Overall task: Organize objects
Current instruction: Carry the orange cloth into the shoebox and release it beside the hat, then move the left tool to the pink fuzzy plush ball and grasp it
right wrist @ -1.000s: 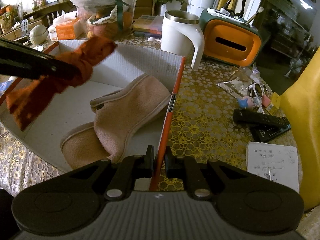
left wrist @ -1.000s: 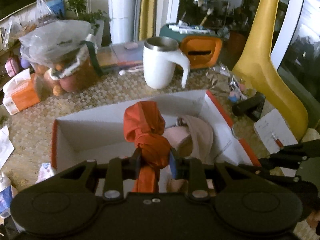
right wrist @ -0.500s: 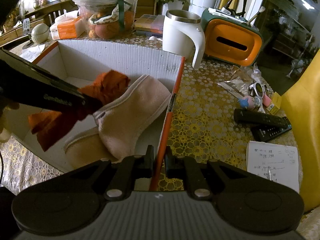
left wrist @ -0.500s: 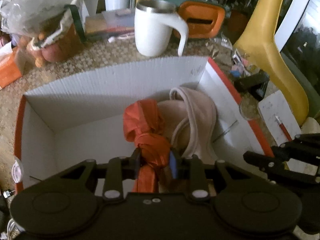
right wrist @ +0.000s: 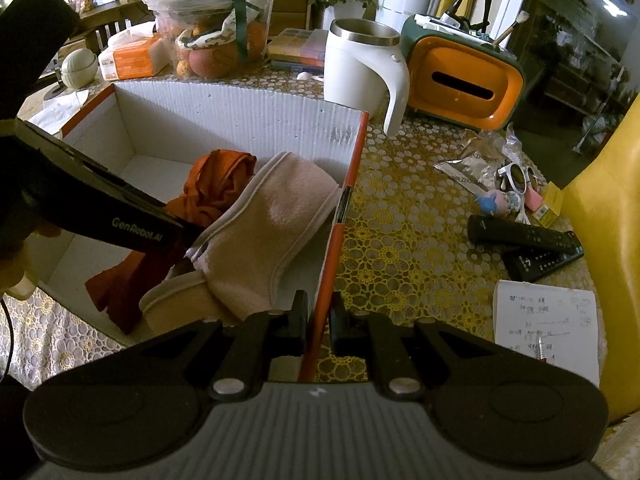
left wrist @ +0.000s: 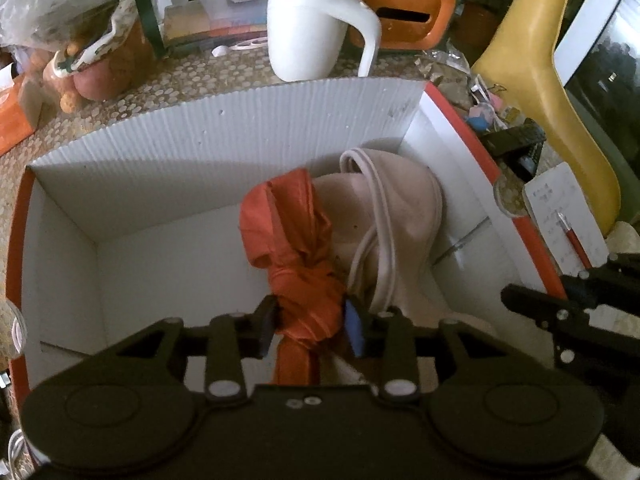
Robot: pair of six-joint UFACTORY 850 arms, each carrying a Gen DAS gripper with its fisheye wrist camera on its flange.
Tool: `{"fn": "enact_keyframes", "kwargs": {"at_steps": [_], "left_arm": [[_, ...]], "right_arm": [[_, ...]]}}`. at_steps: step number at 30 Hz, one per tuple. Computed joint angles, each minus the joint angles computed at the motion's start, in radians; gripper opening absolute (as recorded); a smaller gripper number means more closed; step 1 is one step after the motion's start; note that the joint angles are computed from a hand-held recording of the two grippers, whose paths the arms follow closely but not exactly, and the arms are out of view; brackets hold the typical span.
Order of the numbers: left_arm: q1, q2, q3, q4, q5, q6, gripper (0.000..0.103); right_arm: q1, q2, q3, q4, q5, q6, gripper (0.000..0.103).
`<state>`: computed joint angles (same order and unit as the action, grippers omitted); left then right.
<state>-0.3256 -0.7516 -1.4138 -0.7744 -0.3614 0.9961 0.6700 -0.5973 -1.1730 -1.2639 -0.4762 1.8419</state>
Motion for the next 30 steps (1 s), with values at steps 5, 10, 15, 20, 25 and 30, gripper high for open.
{"fn": "enact_keyframes", "kwargs": {"at_steps": [5, 10, 15, 20, 25, 30], "left_arm": [[0.01, 0.018, 0.023, -0.074, 0.009, 0.079, 0.049], [0.027, 0.05, 0.061, -0.183, 0.022, 0.198, 0.059], [0.046, 0.091, 0.107, -0.293, 0.036, 0.328, 0.061], [0.07, 0.136, 0.157, -0.443, 0.046, 0.495, 0.064], [0.094, 0.186, 0.215, -0.624, 0.052, 0.705, 0.075], [0.13, 0.232, 0.259, -0.732, 0.05, 0.826, 0.075]], "right_arm": [[0.0, 0.0, 0.0, 0.004, -0.001, -0.004, 0.01], [0.0, -0.002, -0.003, 0.008, -0.01, -0.013, 0.01], [0.003, -0.008, -0.013, 0.024, -0.023, -0.036, 0.01], [0.004, -0.011, -0.015, 0.024, -0.026, -0.038, 0.01], [0.001, -0.01, -0.012, 0.007, -0.026, -0.032, 0.01], [-0.002, -0.005, -0.005, -0.009, -0.014, -0.022, 0.01]]}}
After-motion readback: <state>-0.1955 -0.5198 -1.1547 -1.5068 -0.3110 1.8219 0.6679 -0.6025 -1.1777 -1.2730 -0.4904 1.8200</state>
